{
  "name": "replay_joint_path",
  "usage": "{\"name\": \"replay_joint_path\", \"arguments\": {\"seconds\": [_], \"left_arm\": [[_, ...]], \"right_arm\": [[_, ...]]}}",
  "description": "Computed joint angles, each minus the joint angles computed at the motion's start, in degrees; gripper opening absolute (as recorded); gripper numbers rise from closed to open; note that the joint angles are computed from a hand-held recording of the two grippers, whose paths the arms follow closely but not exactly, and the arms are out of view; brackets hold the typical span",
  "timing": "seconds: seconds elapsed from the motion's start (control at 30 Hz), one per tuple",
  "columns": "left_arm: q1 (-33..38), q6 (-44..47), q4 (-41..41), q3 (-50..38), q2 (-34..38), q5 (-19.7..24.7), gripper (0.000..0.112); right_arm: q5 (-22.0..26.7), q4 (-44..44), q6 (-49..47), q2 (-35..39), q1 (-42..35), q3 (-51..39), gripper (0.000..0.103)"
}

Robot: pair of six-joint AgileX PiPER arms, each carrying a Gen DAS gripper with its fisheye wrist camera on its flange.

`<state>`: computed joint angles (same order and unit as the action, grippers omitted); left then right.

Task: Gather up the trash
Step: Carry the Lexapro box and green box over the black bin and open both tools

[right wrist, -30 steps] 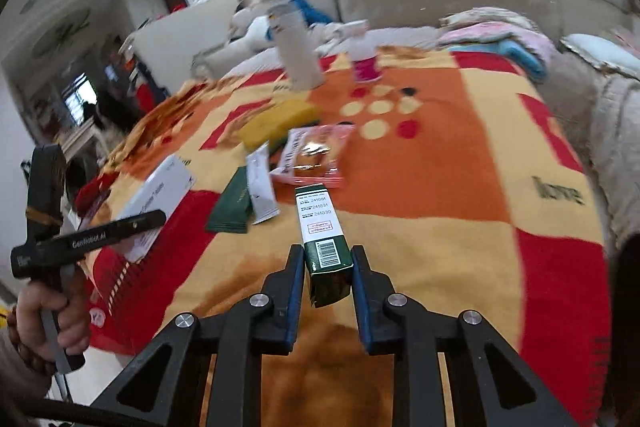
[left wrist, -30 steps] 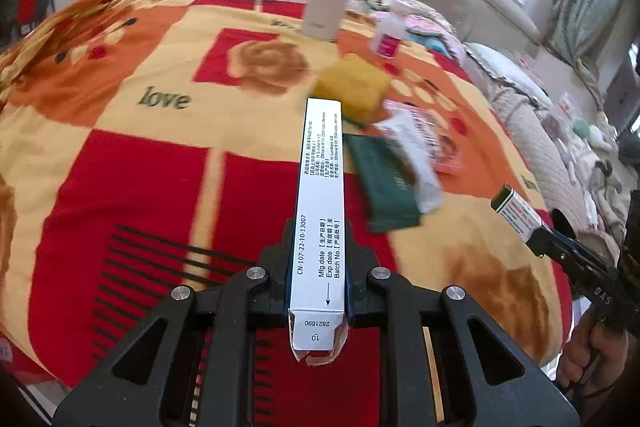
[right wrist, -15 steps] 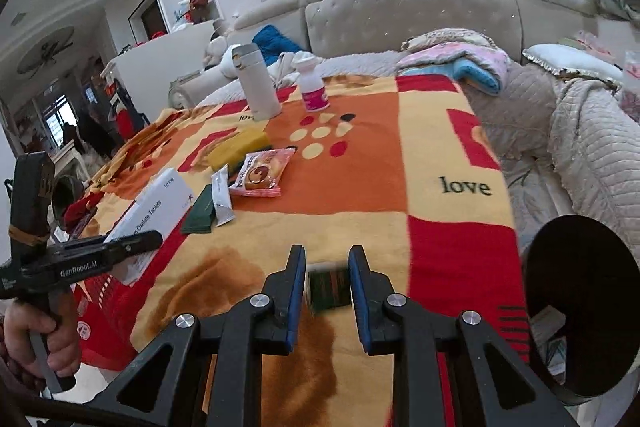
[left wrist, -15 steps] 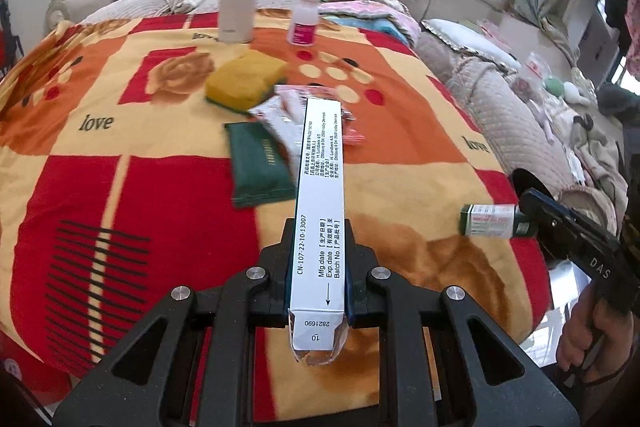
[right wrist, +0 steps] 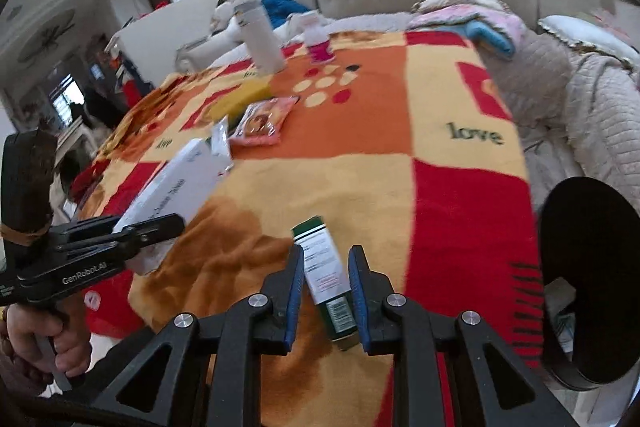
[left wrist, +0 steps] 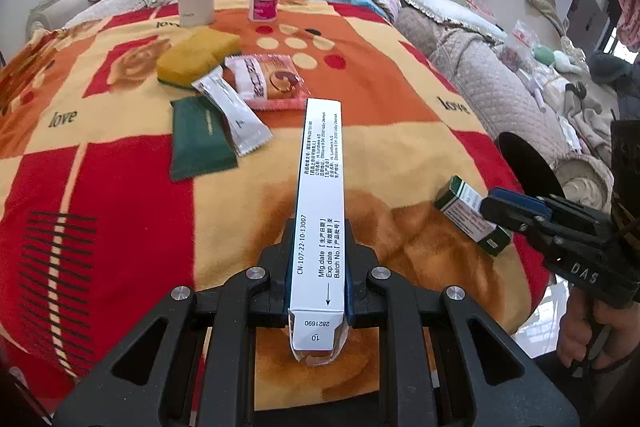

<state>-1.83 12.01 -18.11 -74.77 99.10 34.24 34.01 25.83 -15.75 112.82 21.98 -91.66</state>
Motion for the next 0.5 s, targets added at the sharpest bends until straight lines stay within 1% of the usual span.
{"name": "replay_joint_path", "arguments": {"seconds": [0.03, 0.1, 0.17, 0.2, 0.23, 0.3, 0.37, 0.4, 0.43, 0.5], "left_arm": [[-0.20, -0.20, 0.37, -0.06, 0.26, 0.04, 0.016], [-0.01, 0.52, 0.00, -0.67, 1.28, 0.82, 0.016], [0.23, 0.73, -0.84, -0.92, 1.95, 1.23, 0.016], [0.50, 1.22, -1.55, -1.18, 2.37, 1.45, 0.016], [0.82, 1.87, -2.40, -1.32, 2.66, 1.57, 0.016], [1.60, 3.28, -4.53, -1.64, 3.13, 2.06, 0.016], [2.10, 4.21, -5.97, -1.84, 3.00, 2.33, 0.016], [2.10, 4.27, -6.06, -1.97, 2.83, 2.47, 0.016], [1.99, 4.12, -5.97, -2.11, 2.49, 2.46, 0.016], [1.37, 2.35, -4.39, -2.43, 1.79, 2.14, 0.016]], "right_arm": [[0.26, -2.43, 1.77, 0.46, 0.51, -0.67, 0.029], [1.67, -4.07, 2.50, 1.80, 1.00, -2.28, 0.029], [3.03, -7.95, 5.85, 3.25, 1.90, -4.08, 0.029], [3.83, -7.71, 5.75, 3.73, 1.79, -4.53, 0.025], [3.76, -7.45, 5.75, 3.71, 1.73, -4.51, 0.023], [2.00, -6.03, 4.81, 2.62, 1.49, -3.13, 0.023], [-1.29, -5.00, 4.36, 0.59, 1.30, -0.57, 0.022], [-2.50, -3.95, 3.79, -0.01, 1.16, 0.22, 0.022], [-3.89, -0.60, 0.93, -1.03, 0.59, 1.64, 0.022], [-5.64, 0.72, -0.19, -1.91, 0.69, 2.68, 0.022]]}}
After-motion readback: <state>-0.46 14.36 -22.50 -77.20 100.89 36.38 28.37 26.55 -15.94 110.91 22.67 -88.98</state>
